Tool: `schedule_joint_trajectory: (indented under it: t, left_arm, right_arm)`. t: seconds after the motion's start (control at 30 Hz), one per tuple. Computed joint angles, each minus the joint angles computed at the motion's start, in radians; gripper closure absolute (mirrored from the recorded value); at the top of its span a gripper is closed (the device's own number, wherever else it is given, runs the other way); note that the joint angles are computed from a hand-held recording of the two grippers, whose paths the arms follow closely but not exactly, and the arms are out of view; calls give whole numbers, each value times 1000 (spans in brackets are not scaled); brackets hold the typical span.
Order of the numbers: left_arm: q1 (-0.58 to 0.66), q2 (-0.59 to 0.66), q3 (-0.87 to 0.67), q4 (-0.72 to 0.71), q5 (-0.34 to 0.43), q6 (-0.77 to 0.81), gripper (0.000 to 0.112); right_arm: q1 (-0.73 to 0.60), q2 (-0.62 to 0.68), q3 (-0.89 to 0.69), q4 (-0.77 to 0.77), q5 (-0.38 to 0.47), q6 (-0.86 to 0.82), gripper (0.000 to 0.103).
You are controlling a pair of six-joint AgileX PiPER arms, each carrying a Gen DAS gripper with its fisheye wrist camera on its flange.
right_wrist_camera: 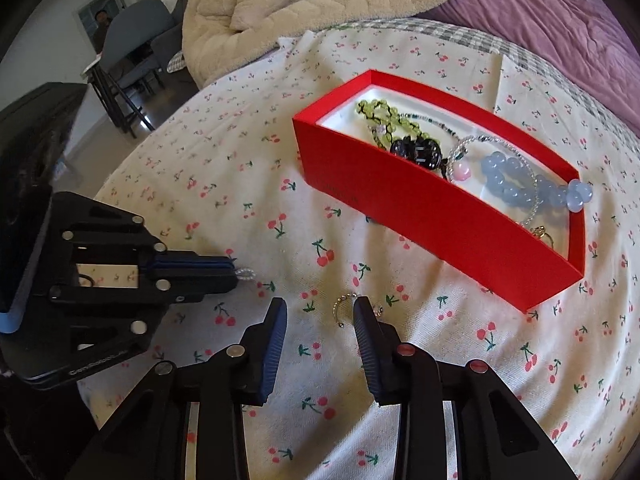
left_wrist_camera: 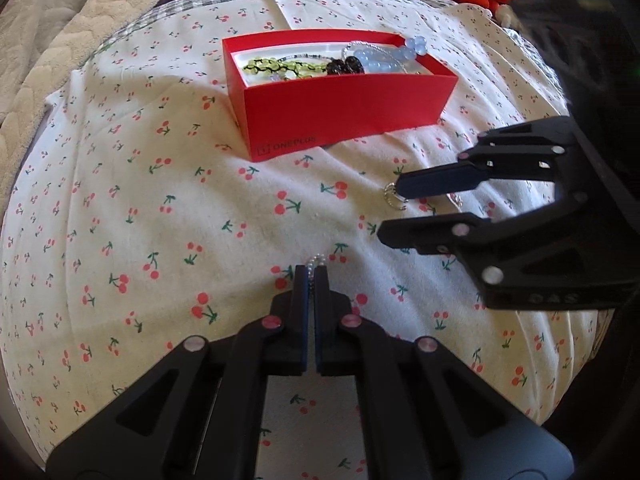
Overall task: Organize jewelry
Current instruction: 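Grasp the silver ring with the right gripper while the left holds the pearl ring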
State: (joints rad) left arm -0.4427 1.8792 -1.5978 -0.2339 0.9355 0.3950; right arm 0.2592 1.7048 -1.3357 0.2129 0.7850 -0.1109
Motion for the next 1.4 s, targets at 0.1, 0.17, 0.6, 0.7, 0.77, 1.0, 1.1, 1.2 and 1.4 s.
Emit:
schedule_joint_trajectory:
  t: [0.1,0.17,0.6,0.7,0.77,1.0,1.1,1.2,1.4]
  left_arm:
    - [5,-1,10,-7,3,22,104]
    - [3,1,12,-5,7,33,95]
    - [-7,16,0,11,2,22,88]
    - [-7,15,-2,9,4,19,88]
    - [-6,16,-3,8,7,20,88]
    - [-5,26,-18,6,19,20,87]
    - [-3,31,-23,3,22,27,86]
    - [-3,33,-30,1,29,32,85]
    - [5,25,-37,-11,44,45,83]
  right_arm:
    - [7,24,-5,-26,-6,10,68]
    - [11,24,0,-30,-16,6,68]
    - [0,1,-1,-37,-38,-10,56]
    - [1,9,-13,-58,-34,-12,55]
    - [2,22,-24,-71,-26,-32,56]
    - [9,9,1,-58,-19,-103,56]
    - [-10,-5,6,28,6,-188,56]
    - [-14,-19,5,40,30,-200,56]
    - [-43,-66,21,107,65,-256,56]
